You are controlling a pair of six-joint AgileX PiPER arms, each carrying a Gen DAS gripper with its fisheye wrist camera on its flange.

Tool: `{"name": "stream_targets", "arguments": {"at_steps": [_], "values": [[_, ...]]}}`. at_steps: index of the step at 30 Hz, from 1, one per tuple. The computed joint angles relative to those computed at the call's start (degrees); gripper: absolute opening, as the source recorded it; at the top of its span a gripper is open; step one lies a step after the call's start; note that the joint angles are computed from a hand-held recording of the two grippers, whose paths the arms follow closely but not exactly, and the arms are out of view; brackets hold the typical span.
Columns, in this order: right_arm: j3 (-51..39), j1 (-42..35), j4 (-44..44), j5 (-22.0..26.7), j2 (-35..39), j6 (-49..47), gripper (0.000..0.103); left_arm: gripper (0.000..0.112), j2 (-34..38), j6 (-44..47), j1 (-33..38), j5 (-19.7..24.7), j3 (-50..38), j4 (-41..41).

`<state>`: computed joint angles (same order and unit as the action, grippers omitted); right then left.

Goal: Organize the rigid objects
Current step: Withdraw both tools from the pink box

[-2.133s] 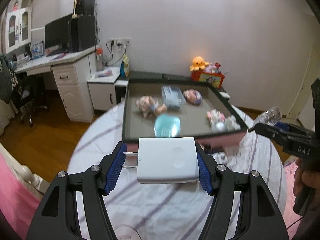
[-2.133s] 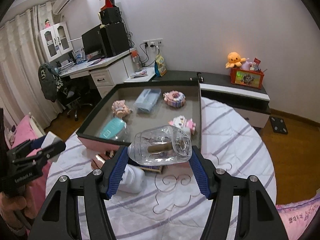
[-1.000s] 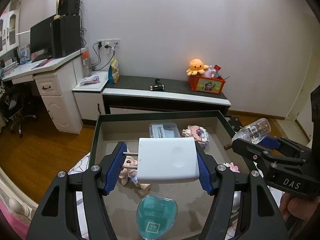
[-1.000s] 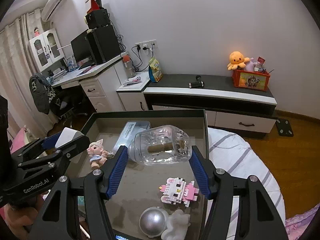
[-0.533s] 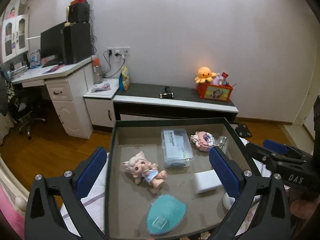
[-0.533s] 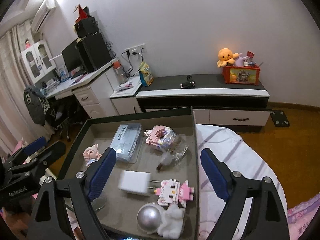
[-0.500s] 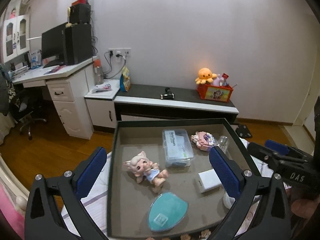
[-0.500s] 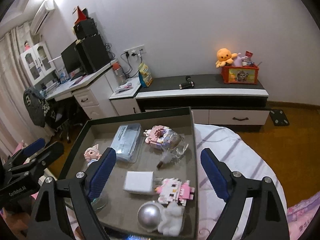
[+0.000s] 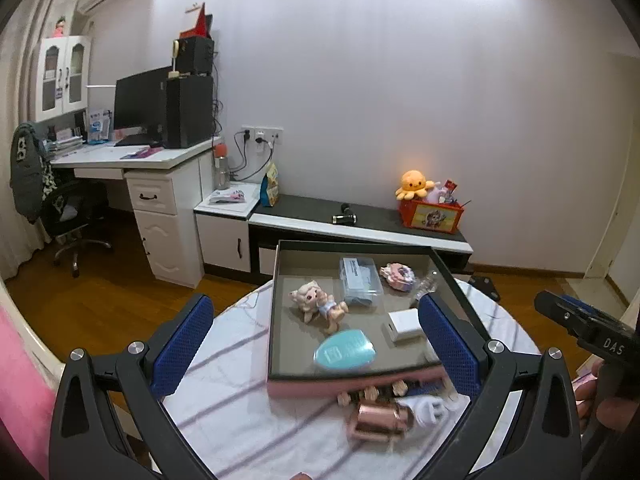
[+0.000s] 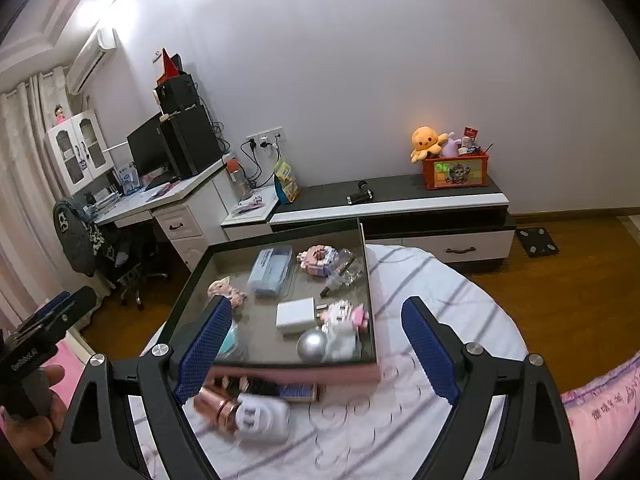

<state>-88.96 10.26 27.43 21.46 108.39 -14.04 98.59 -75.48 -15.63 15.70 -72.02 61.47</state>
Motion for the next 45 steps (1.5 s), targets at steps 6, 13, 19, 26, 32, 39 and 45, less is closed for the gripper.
{"name": "stream_targets", "arguments": {"at_steps": [6, 13, 19, 26, 32, 39, 45], "values": [[11.4, 1.9, -2.0, -5.0, -9.2, 1.6, 0.088, 0.103, -8.2, -13.3, -3.8, 2.8, 9.9, 12.1], [20.9, 4.4, 0.0, -8.0, -16.5, -0.9, 0.088, 0.103, -13.8, -22.2, -8.1, 6.7, 17.9, 18.1], [26.4, 6.5, -0.8, -9.9, -19.6, -0.6, 0.088, 0.103, -16.5, -24.4, -11.5, 9.7, 22.0, 18.1], [29.5, 6.9, -1.0, -10.6, -21.4, -0.1, 0.088, 0.103, -18.6, -24.4, -14.1, 11.9, 23.7, 17.7], [30.7, 7.4, -6.9, -11.1, -23.2, 5.8, 0.088, 0.103, -19.2, -25.6, -14.8, 12.3, 24.2, 18.6], [30.1, 7.3, -6.5, -9.7, -23.2, 5.0, 0.088, 0.103, -19.2, -25.8, -14.8, 12.2, 24.4, 18.5], [28.7, 7.7, -9.8, -8.7, -22.3, 8.0, 0.088, 0.103, -18.3, -26.0, -14.1, 11.3, 24.2, 18.5]]}}
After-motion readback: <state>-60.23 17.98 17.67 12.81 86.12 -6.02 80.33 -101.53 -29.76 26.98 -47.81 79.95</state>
